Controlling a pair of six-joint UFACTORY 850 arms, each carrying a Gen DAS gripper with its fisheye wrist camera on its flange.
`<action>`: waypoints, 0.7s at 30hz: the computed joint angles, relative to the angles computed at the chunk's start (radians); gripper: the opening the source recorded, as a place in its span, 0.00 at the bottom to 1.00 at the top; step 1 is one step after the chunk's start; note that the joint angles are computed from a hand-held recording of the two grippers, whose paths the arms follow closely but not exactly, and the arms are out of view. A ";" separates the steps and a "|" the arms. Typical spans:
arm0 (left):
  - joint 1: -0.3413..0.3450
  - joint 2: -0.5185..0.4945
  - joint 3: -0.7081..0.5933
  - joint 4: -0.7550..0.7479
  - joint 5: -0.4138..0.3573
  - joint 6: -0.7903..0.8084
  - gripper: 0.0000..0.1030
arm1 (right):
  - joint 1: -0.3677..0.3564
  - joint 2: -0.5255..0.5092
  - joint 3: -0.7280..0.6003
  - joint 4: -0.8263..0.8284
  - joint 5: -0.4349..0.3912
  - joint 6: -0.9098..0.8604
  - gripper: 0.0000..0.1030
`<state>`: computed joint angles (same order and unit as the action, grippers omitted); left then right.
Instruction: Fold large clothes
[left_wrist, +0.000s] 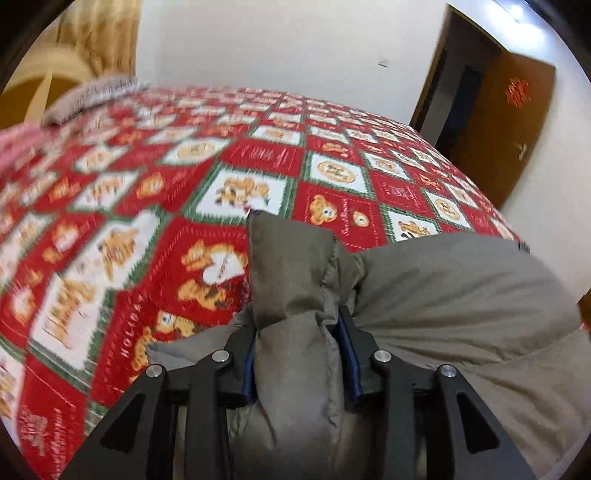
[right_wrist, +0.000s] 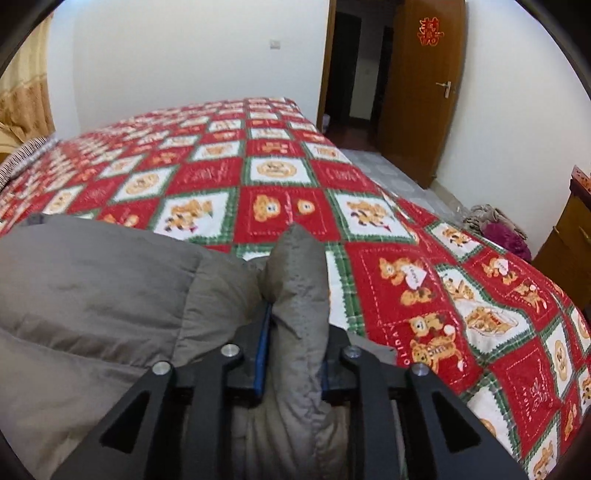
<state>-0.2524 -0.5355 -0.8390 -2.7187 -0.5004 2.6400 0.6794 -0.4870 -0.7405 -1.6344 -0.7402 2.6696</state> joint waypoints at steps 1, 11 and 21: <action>-0.001 -0.005 -0.008 0.005 0.011 -0.009 0.38 | -0.002 -0.009 -0.004 0.004 0.004 -0.005 0.24; 0.108 0.021 -0.010 0.439 -0.038 -0.433 0.42 | 0.000 0.093 0.077 -0.045 0.034 0.069 0.41; 0.051 0.323 0.209 0.298 -0.025 -0.239 0.63 | 0.265 0.271 0.139 -0.022 -0.066 0.163 0.23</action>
<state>-0.2010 -0.2129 -0.6301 -2.4209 -0.5257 2.4011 0.9447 -0.2160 -0.6014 -1.6563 -0.8057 2.8322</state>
